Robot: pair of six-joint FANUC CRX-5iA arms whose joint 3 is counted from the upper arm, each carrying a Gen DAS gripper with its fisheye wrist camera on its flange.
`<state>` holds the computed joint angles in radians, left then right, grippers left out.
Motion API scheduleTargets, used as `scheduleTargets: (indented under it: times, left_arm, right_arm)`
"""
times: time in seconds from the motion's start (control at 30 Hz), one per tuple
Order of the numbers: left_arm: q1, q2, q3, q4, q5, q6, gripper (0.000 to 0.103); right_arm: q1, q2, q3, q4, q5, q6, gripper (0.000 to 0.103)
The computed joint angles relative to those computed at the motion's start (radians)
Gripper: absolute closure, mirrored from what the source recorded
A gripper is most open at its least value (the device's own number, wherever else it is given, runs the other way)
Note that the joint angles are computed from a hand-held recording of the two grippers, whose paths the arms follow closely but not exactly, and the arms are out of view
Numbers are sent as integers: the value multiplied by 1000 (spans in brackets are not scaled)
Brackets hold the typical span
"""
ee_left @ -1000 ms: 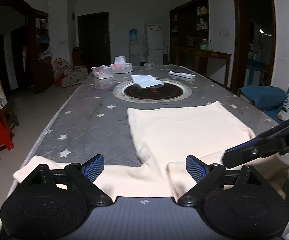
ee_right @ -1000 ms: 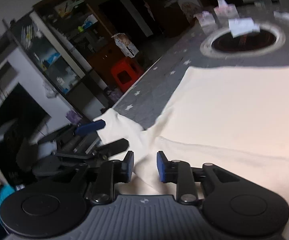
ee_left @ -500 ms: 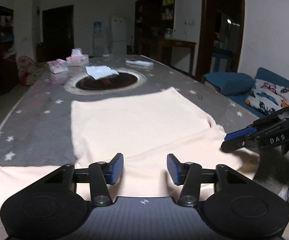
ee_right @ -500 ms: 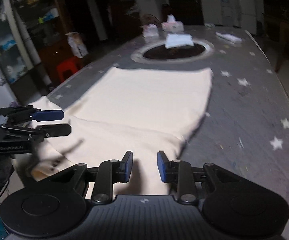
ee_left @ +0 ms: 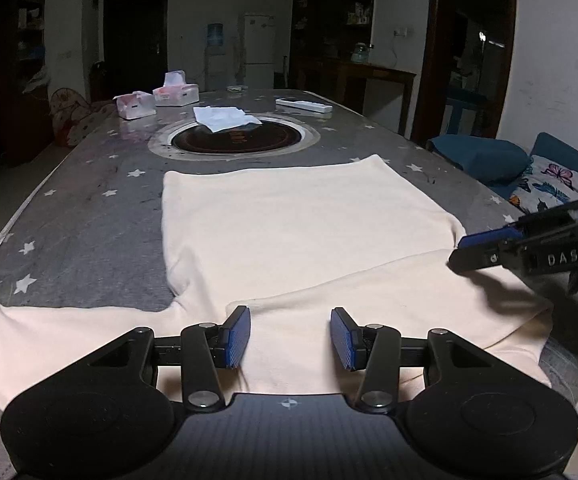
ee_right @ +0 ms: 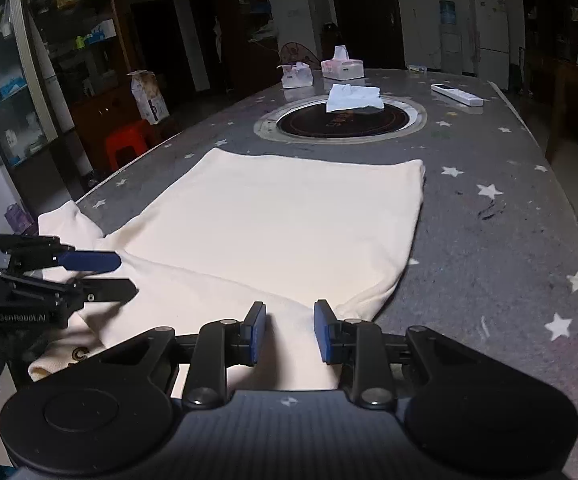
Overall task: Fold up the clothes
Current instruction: 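Grasp the opposite shirt side with the left gripper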
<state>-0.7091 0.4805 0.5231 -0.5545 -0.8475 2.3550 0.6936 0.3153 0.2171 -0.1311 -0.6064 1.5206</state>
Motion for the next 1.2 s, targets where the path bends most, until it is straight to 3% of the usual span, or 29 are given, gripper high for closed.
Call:
scheduleTargets:
  times: [0.1, 0.17, 0.27, 0.3, 0.37, 0.5, 0.57, 0.77, 0.9, 1.1, 1.13, 1.2]
  left_arm:
    - [-10, -18, -9, -36, -16, 40, 54]
    - [-19, -31, -16, -71, -46, 89, 54]
    - [-35, -51, -25, -130, -103, 165, 52]
    - [-43, -59, -28, -157, -131, 193, 52]
    - [-57, -75, -33, -206, -188, 245, 50]
    - [-82, -93, -33, -302, -320, 343, 48]
    - [-86, -94, -24, -347, -407, 393, 48]
    - [-59, -80, -2, -427, -622, 485, 48]
    - [-20, -104, -45, -402, -624, 520, 48]
    - [18, -142, -108, -367, -546, 544, 50]
    - [22, -145, -115, -363, -536, 550, 51]
    - [31, -153, -128, -349, -512, 550, 67]
  right_arm:
    - [18, -21, -32, 38, 33, 0, 74]
    - [27, -26, -39, 41, 37, 23, 66]
    - [36, -18, -43, 53, 34, 31, 65]
    - [37, -18, -48, 56, 40, 29, 63]
    - [40, -19, -53, 53, 49, 31, 51]
    - [50, -21, -71, 66, 71, 28, 43]
    - [59, -25, -86, 79, 89, 33, 32]
    - [79, -27, -118, 123, 130, 27, 20]
    - [78, -27, -120, 114, 139, 26, 18]
    - [81, -24, -120, 108, 146, 35, 9]
    - [81, -23, -120, 108, 146, 34, 8]
    - [81, -22, -118, 102, 146, 39, 6]
